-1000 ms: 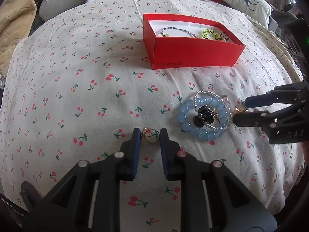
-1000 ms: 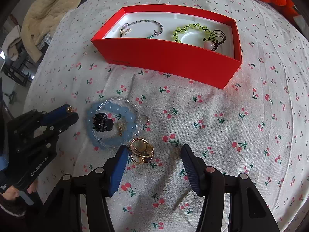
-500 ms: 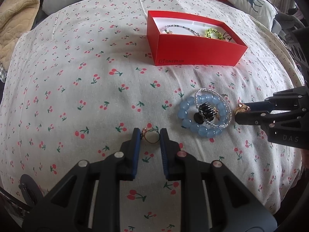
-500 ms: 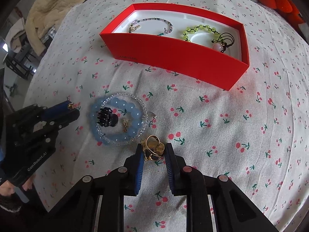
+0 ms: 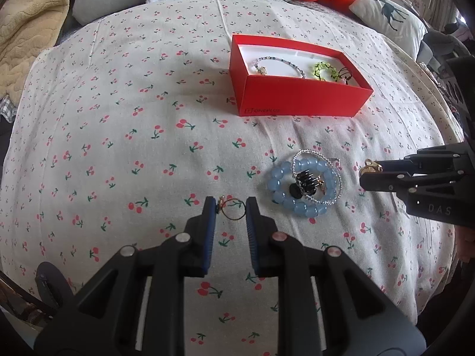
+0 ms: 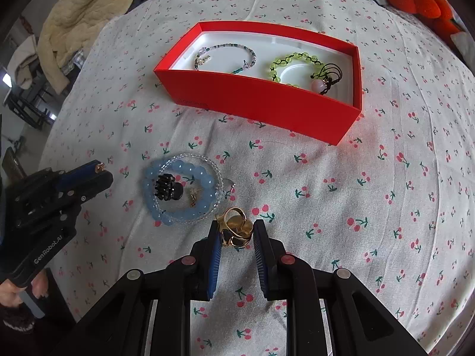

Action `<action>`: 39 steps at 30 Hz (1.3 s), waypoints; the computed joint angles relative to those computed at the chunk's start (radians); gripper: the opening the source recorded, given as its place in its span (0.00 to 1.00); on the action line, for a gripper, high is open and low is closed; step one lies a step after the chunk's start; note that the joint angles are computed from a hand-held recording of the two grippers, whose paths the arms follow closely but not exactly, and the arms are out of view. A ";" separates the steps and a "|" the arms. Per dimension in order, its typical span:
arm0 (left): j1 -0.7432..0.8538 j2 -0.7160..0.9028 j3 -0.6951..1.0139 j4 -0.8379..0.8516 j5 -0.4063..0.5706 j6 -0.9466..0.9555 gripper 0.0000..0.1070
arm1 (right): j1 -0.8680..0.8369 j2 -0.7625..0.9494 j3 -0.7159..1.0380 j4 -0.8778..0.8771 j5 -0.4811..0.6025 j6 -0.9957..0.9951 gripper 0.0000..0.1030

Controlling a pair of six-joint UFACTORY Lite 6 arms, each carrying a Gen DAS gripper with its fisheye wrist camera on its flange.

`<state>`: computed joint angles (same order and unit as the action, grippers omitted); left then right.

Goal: Organize jewelry
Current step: 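Drop the small gold ring into the box with the left tool while the right tool carries its ring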

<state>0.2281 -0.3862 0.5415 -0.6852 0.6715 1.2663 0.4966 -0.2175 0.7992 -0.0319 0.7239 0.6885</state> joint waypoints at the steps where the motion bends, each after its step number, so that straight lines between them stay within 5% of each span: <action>1: -0.004 -0.005 0.001 0.000 0.002 -0.005 0.21 | -0.001 -0.006 0.004 -0.008 0.008 0.010 0.21; 17: -0.066 -0.022 0.094 -0.055 0.074 -0.095 0.21 | -0.108 -0.114 0.052 -0.021 0.039 0.019 0.21; 24: -0.112 0.031 0.160 -0.152 0.086 -0.078 0.21 | -0.176 -0.124 0.072 -0.011 -0.029 -0.011 0.21; 39: -0.368 0.224 0.243 -0.325 -0.159 -0.071 0.21 | -0.413 -0.131 0.035 0.153 -0.137 -0.237 0.21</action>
